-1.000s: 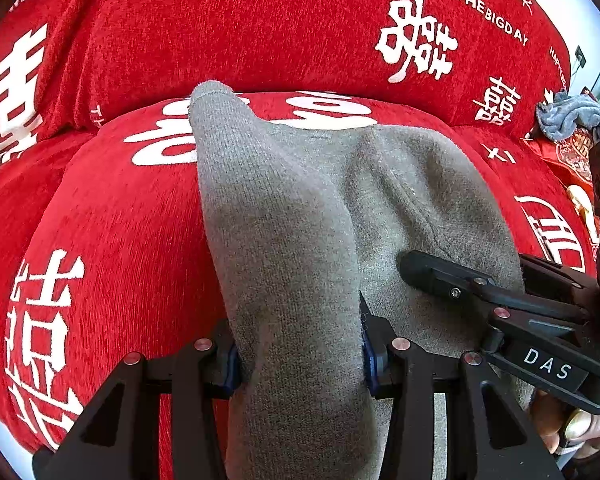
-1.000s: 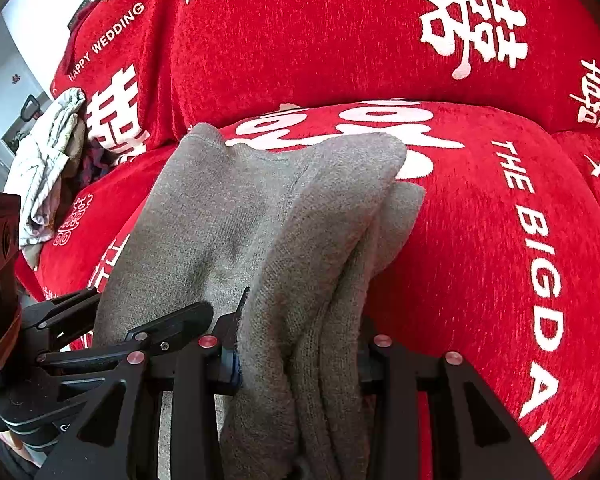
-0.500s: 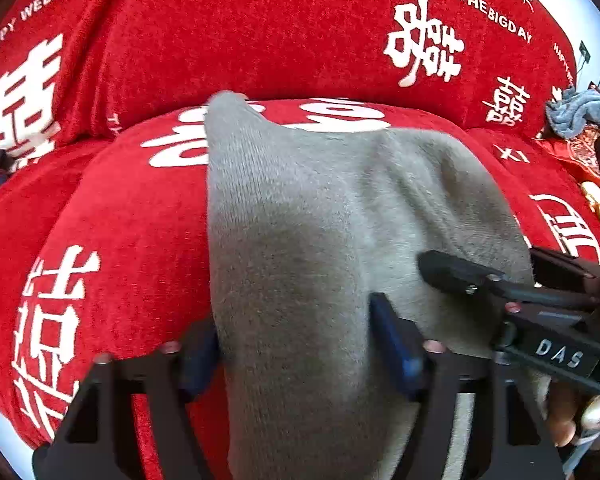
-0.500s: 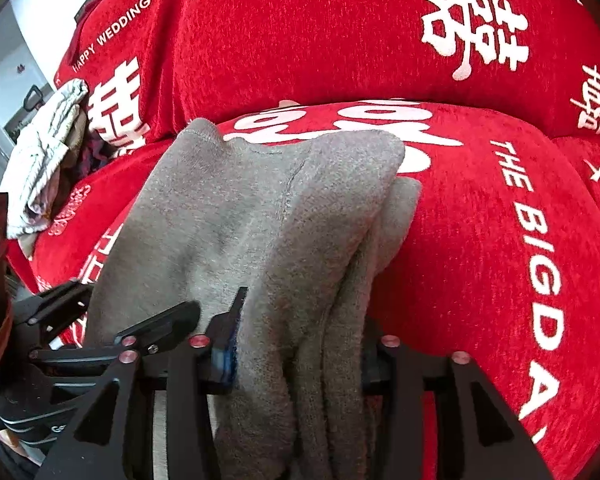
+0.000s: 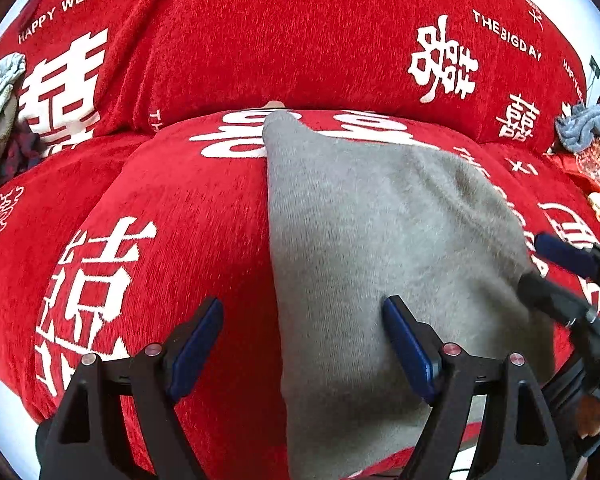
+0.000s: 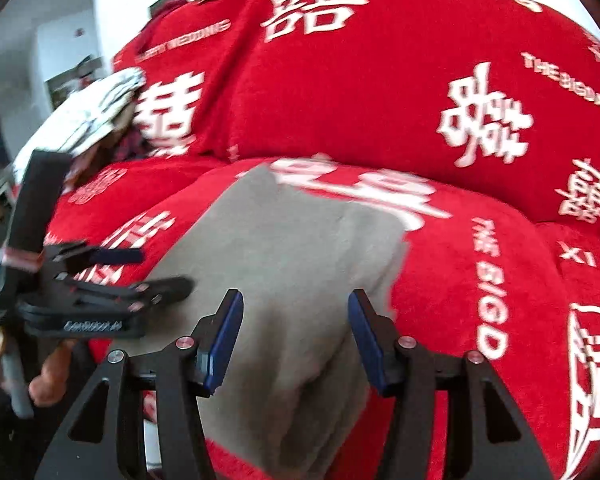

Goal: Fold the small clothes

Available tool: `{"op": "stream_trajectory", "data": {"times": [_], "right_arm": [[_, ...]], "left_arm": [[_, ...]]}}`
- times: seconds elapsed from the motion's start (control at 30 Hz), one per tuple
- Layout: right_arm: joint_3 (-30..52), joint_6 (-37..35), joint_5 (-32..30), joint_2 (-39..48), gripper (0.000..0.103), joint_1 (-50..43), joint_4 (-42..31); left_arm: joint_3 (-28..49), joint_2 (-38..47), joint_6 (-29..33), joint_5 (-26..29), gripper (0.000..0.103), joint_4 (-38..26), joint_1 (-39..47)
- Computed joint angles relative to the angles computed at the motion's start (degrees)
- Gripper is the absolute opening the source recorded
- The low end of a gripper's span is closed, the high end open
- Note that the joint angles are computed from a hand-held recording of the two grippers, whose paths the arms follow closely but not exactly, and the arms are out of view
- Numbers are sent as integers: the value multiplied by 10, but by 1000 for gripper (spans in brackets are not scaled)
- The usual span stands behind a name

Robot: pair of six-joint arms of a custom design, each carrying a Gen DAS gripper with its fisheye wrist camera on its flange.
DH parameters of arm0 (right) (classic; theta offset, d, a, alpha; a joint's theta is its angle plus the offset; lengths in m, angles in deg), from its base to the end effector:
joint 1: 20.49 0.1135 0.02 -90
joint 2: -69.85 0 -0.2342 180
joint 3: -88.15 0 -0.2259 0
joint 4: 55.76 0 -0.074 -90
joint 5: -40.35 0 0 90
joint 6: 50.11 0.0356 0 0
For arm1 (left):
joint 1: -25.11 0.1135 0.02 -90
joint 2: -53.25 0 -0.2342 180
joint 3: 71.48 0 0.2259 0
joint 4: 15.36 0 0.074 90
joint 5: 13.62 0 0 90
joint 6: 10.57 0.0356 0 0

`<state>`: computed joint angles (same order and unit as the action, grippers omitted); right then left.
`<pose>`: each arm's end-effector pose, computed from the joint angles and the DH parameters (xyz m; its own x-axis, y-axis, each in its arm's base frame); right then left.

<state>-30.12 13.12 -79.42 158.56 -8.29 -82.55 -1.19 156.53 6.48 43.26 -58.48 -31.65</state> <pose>0.2680 0.0760 0.1605 -0.4921 -0.5064 -0.7081 -0.7750 0.6253 0.0914 0.1742 -0.2304 0.1177 -0.7570 -0.3057 -0.5775 -0.3244 0.9430 -0.0740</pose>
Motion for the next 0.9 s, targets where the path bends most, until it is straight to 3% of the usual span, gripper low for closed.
{"op": "stream_trajectory", "data": {"times": [0.07, 0.13, 0.23, 0.33, 0.5, 0.77, 0.9], "right_arm": [[-5, -2, 12, 25, 59, 4, 13], [-3, -2, 19, 63, 58, -4, 21], [2, 1, -24, 86, 58, -35, 25], [2, 2, -10, 42, 58, -30, 10], [50, 19, -54, 29, 58, -15, -8], [253, 66, 38, 252, 58, 46, -64], [290, 67, 61, 289, 57, 56, -60]], "left_arm": [[-2, 3, -8, -7, 83, 0, -7], [-13, 4, -9, -4, 91, 15, -9], [-31, -6, -8, 6, 92, 32, -2], [-24, -29, 1, -6, 92, 8, 7], [43, 8, 42, -10, 92, -41, 59], [123, 93, 138, 27, 92, -27, 138], [137, 113, 167, 52, 92, -6, 163]]}}
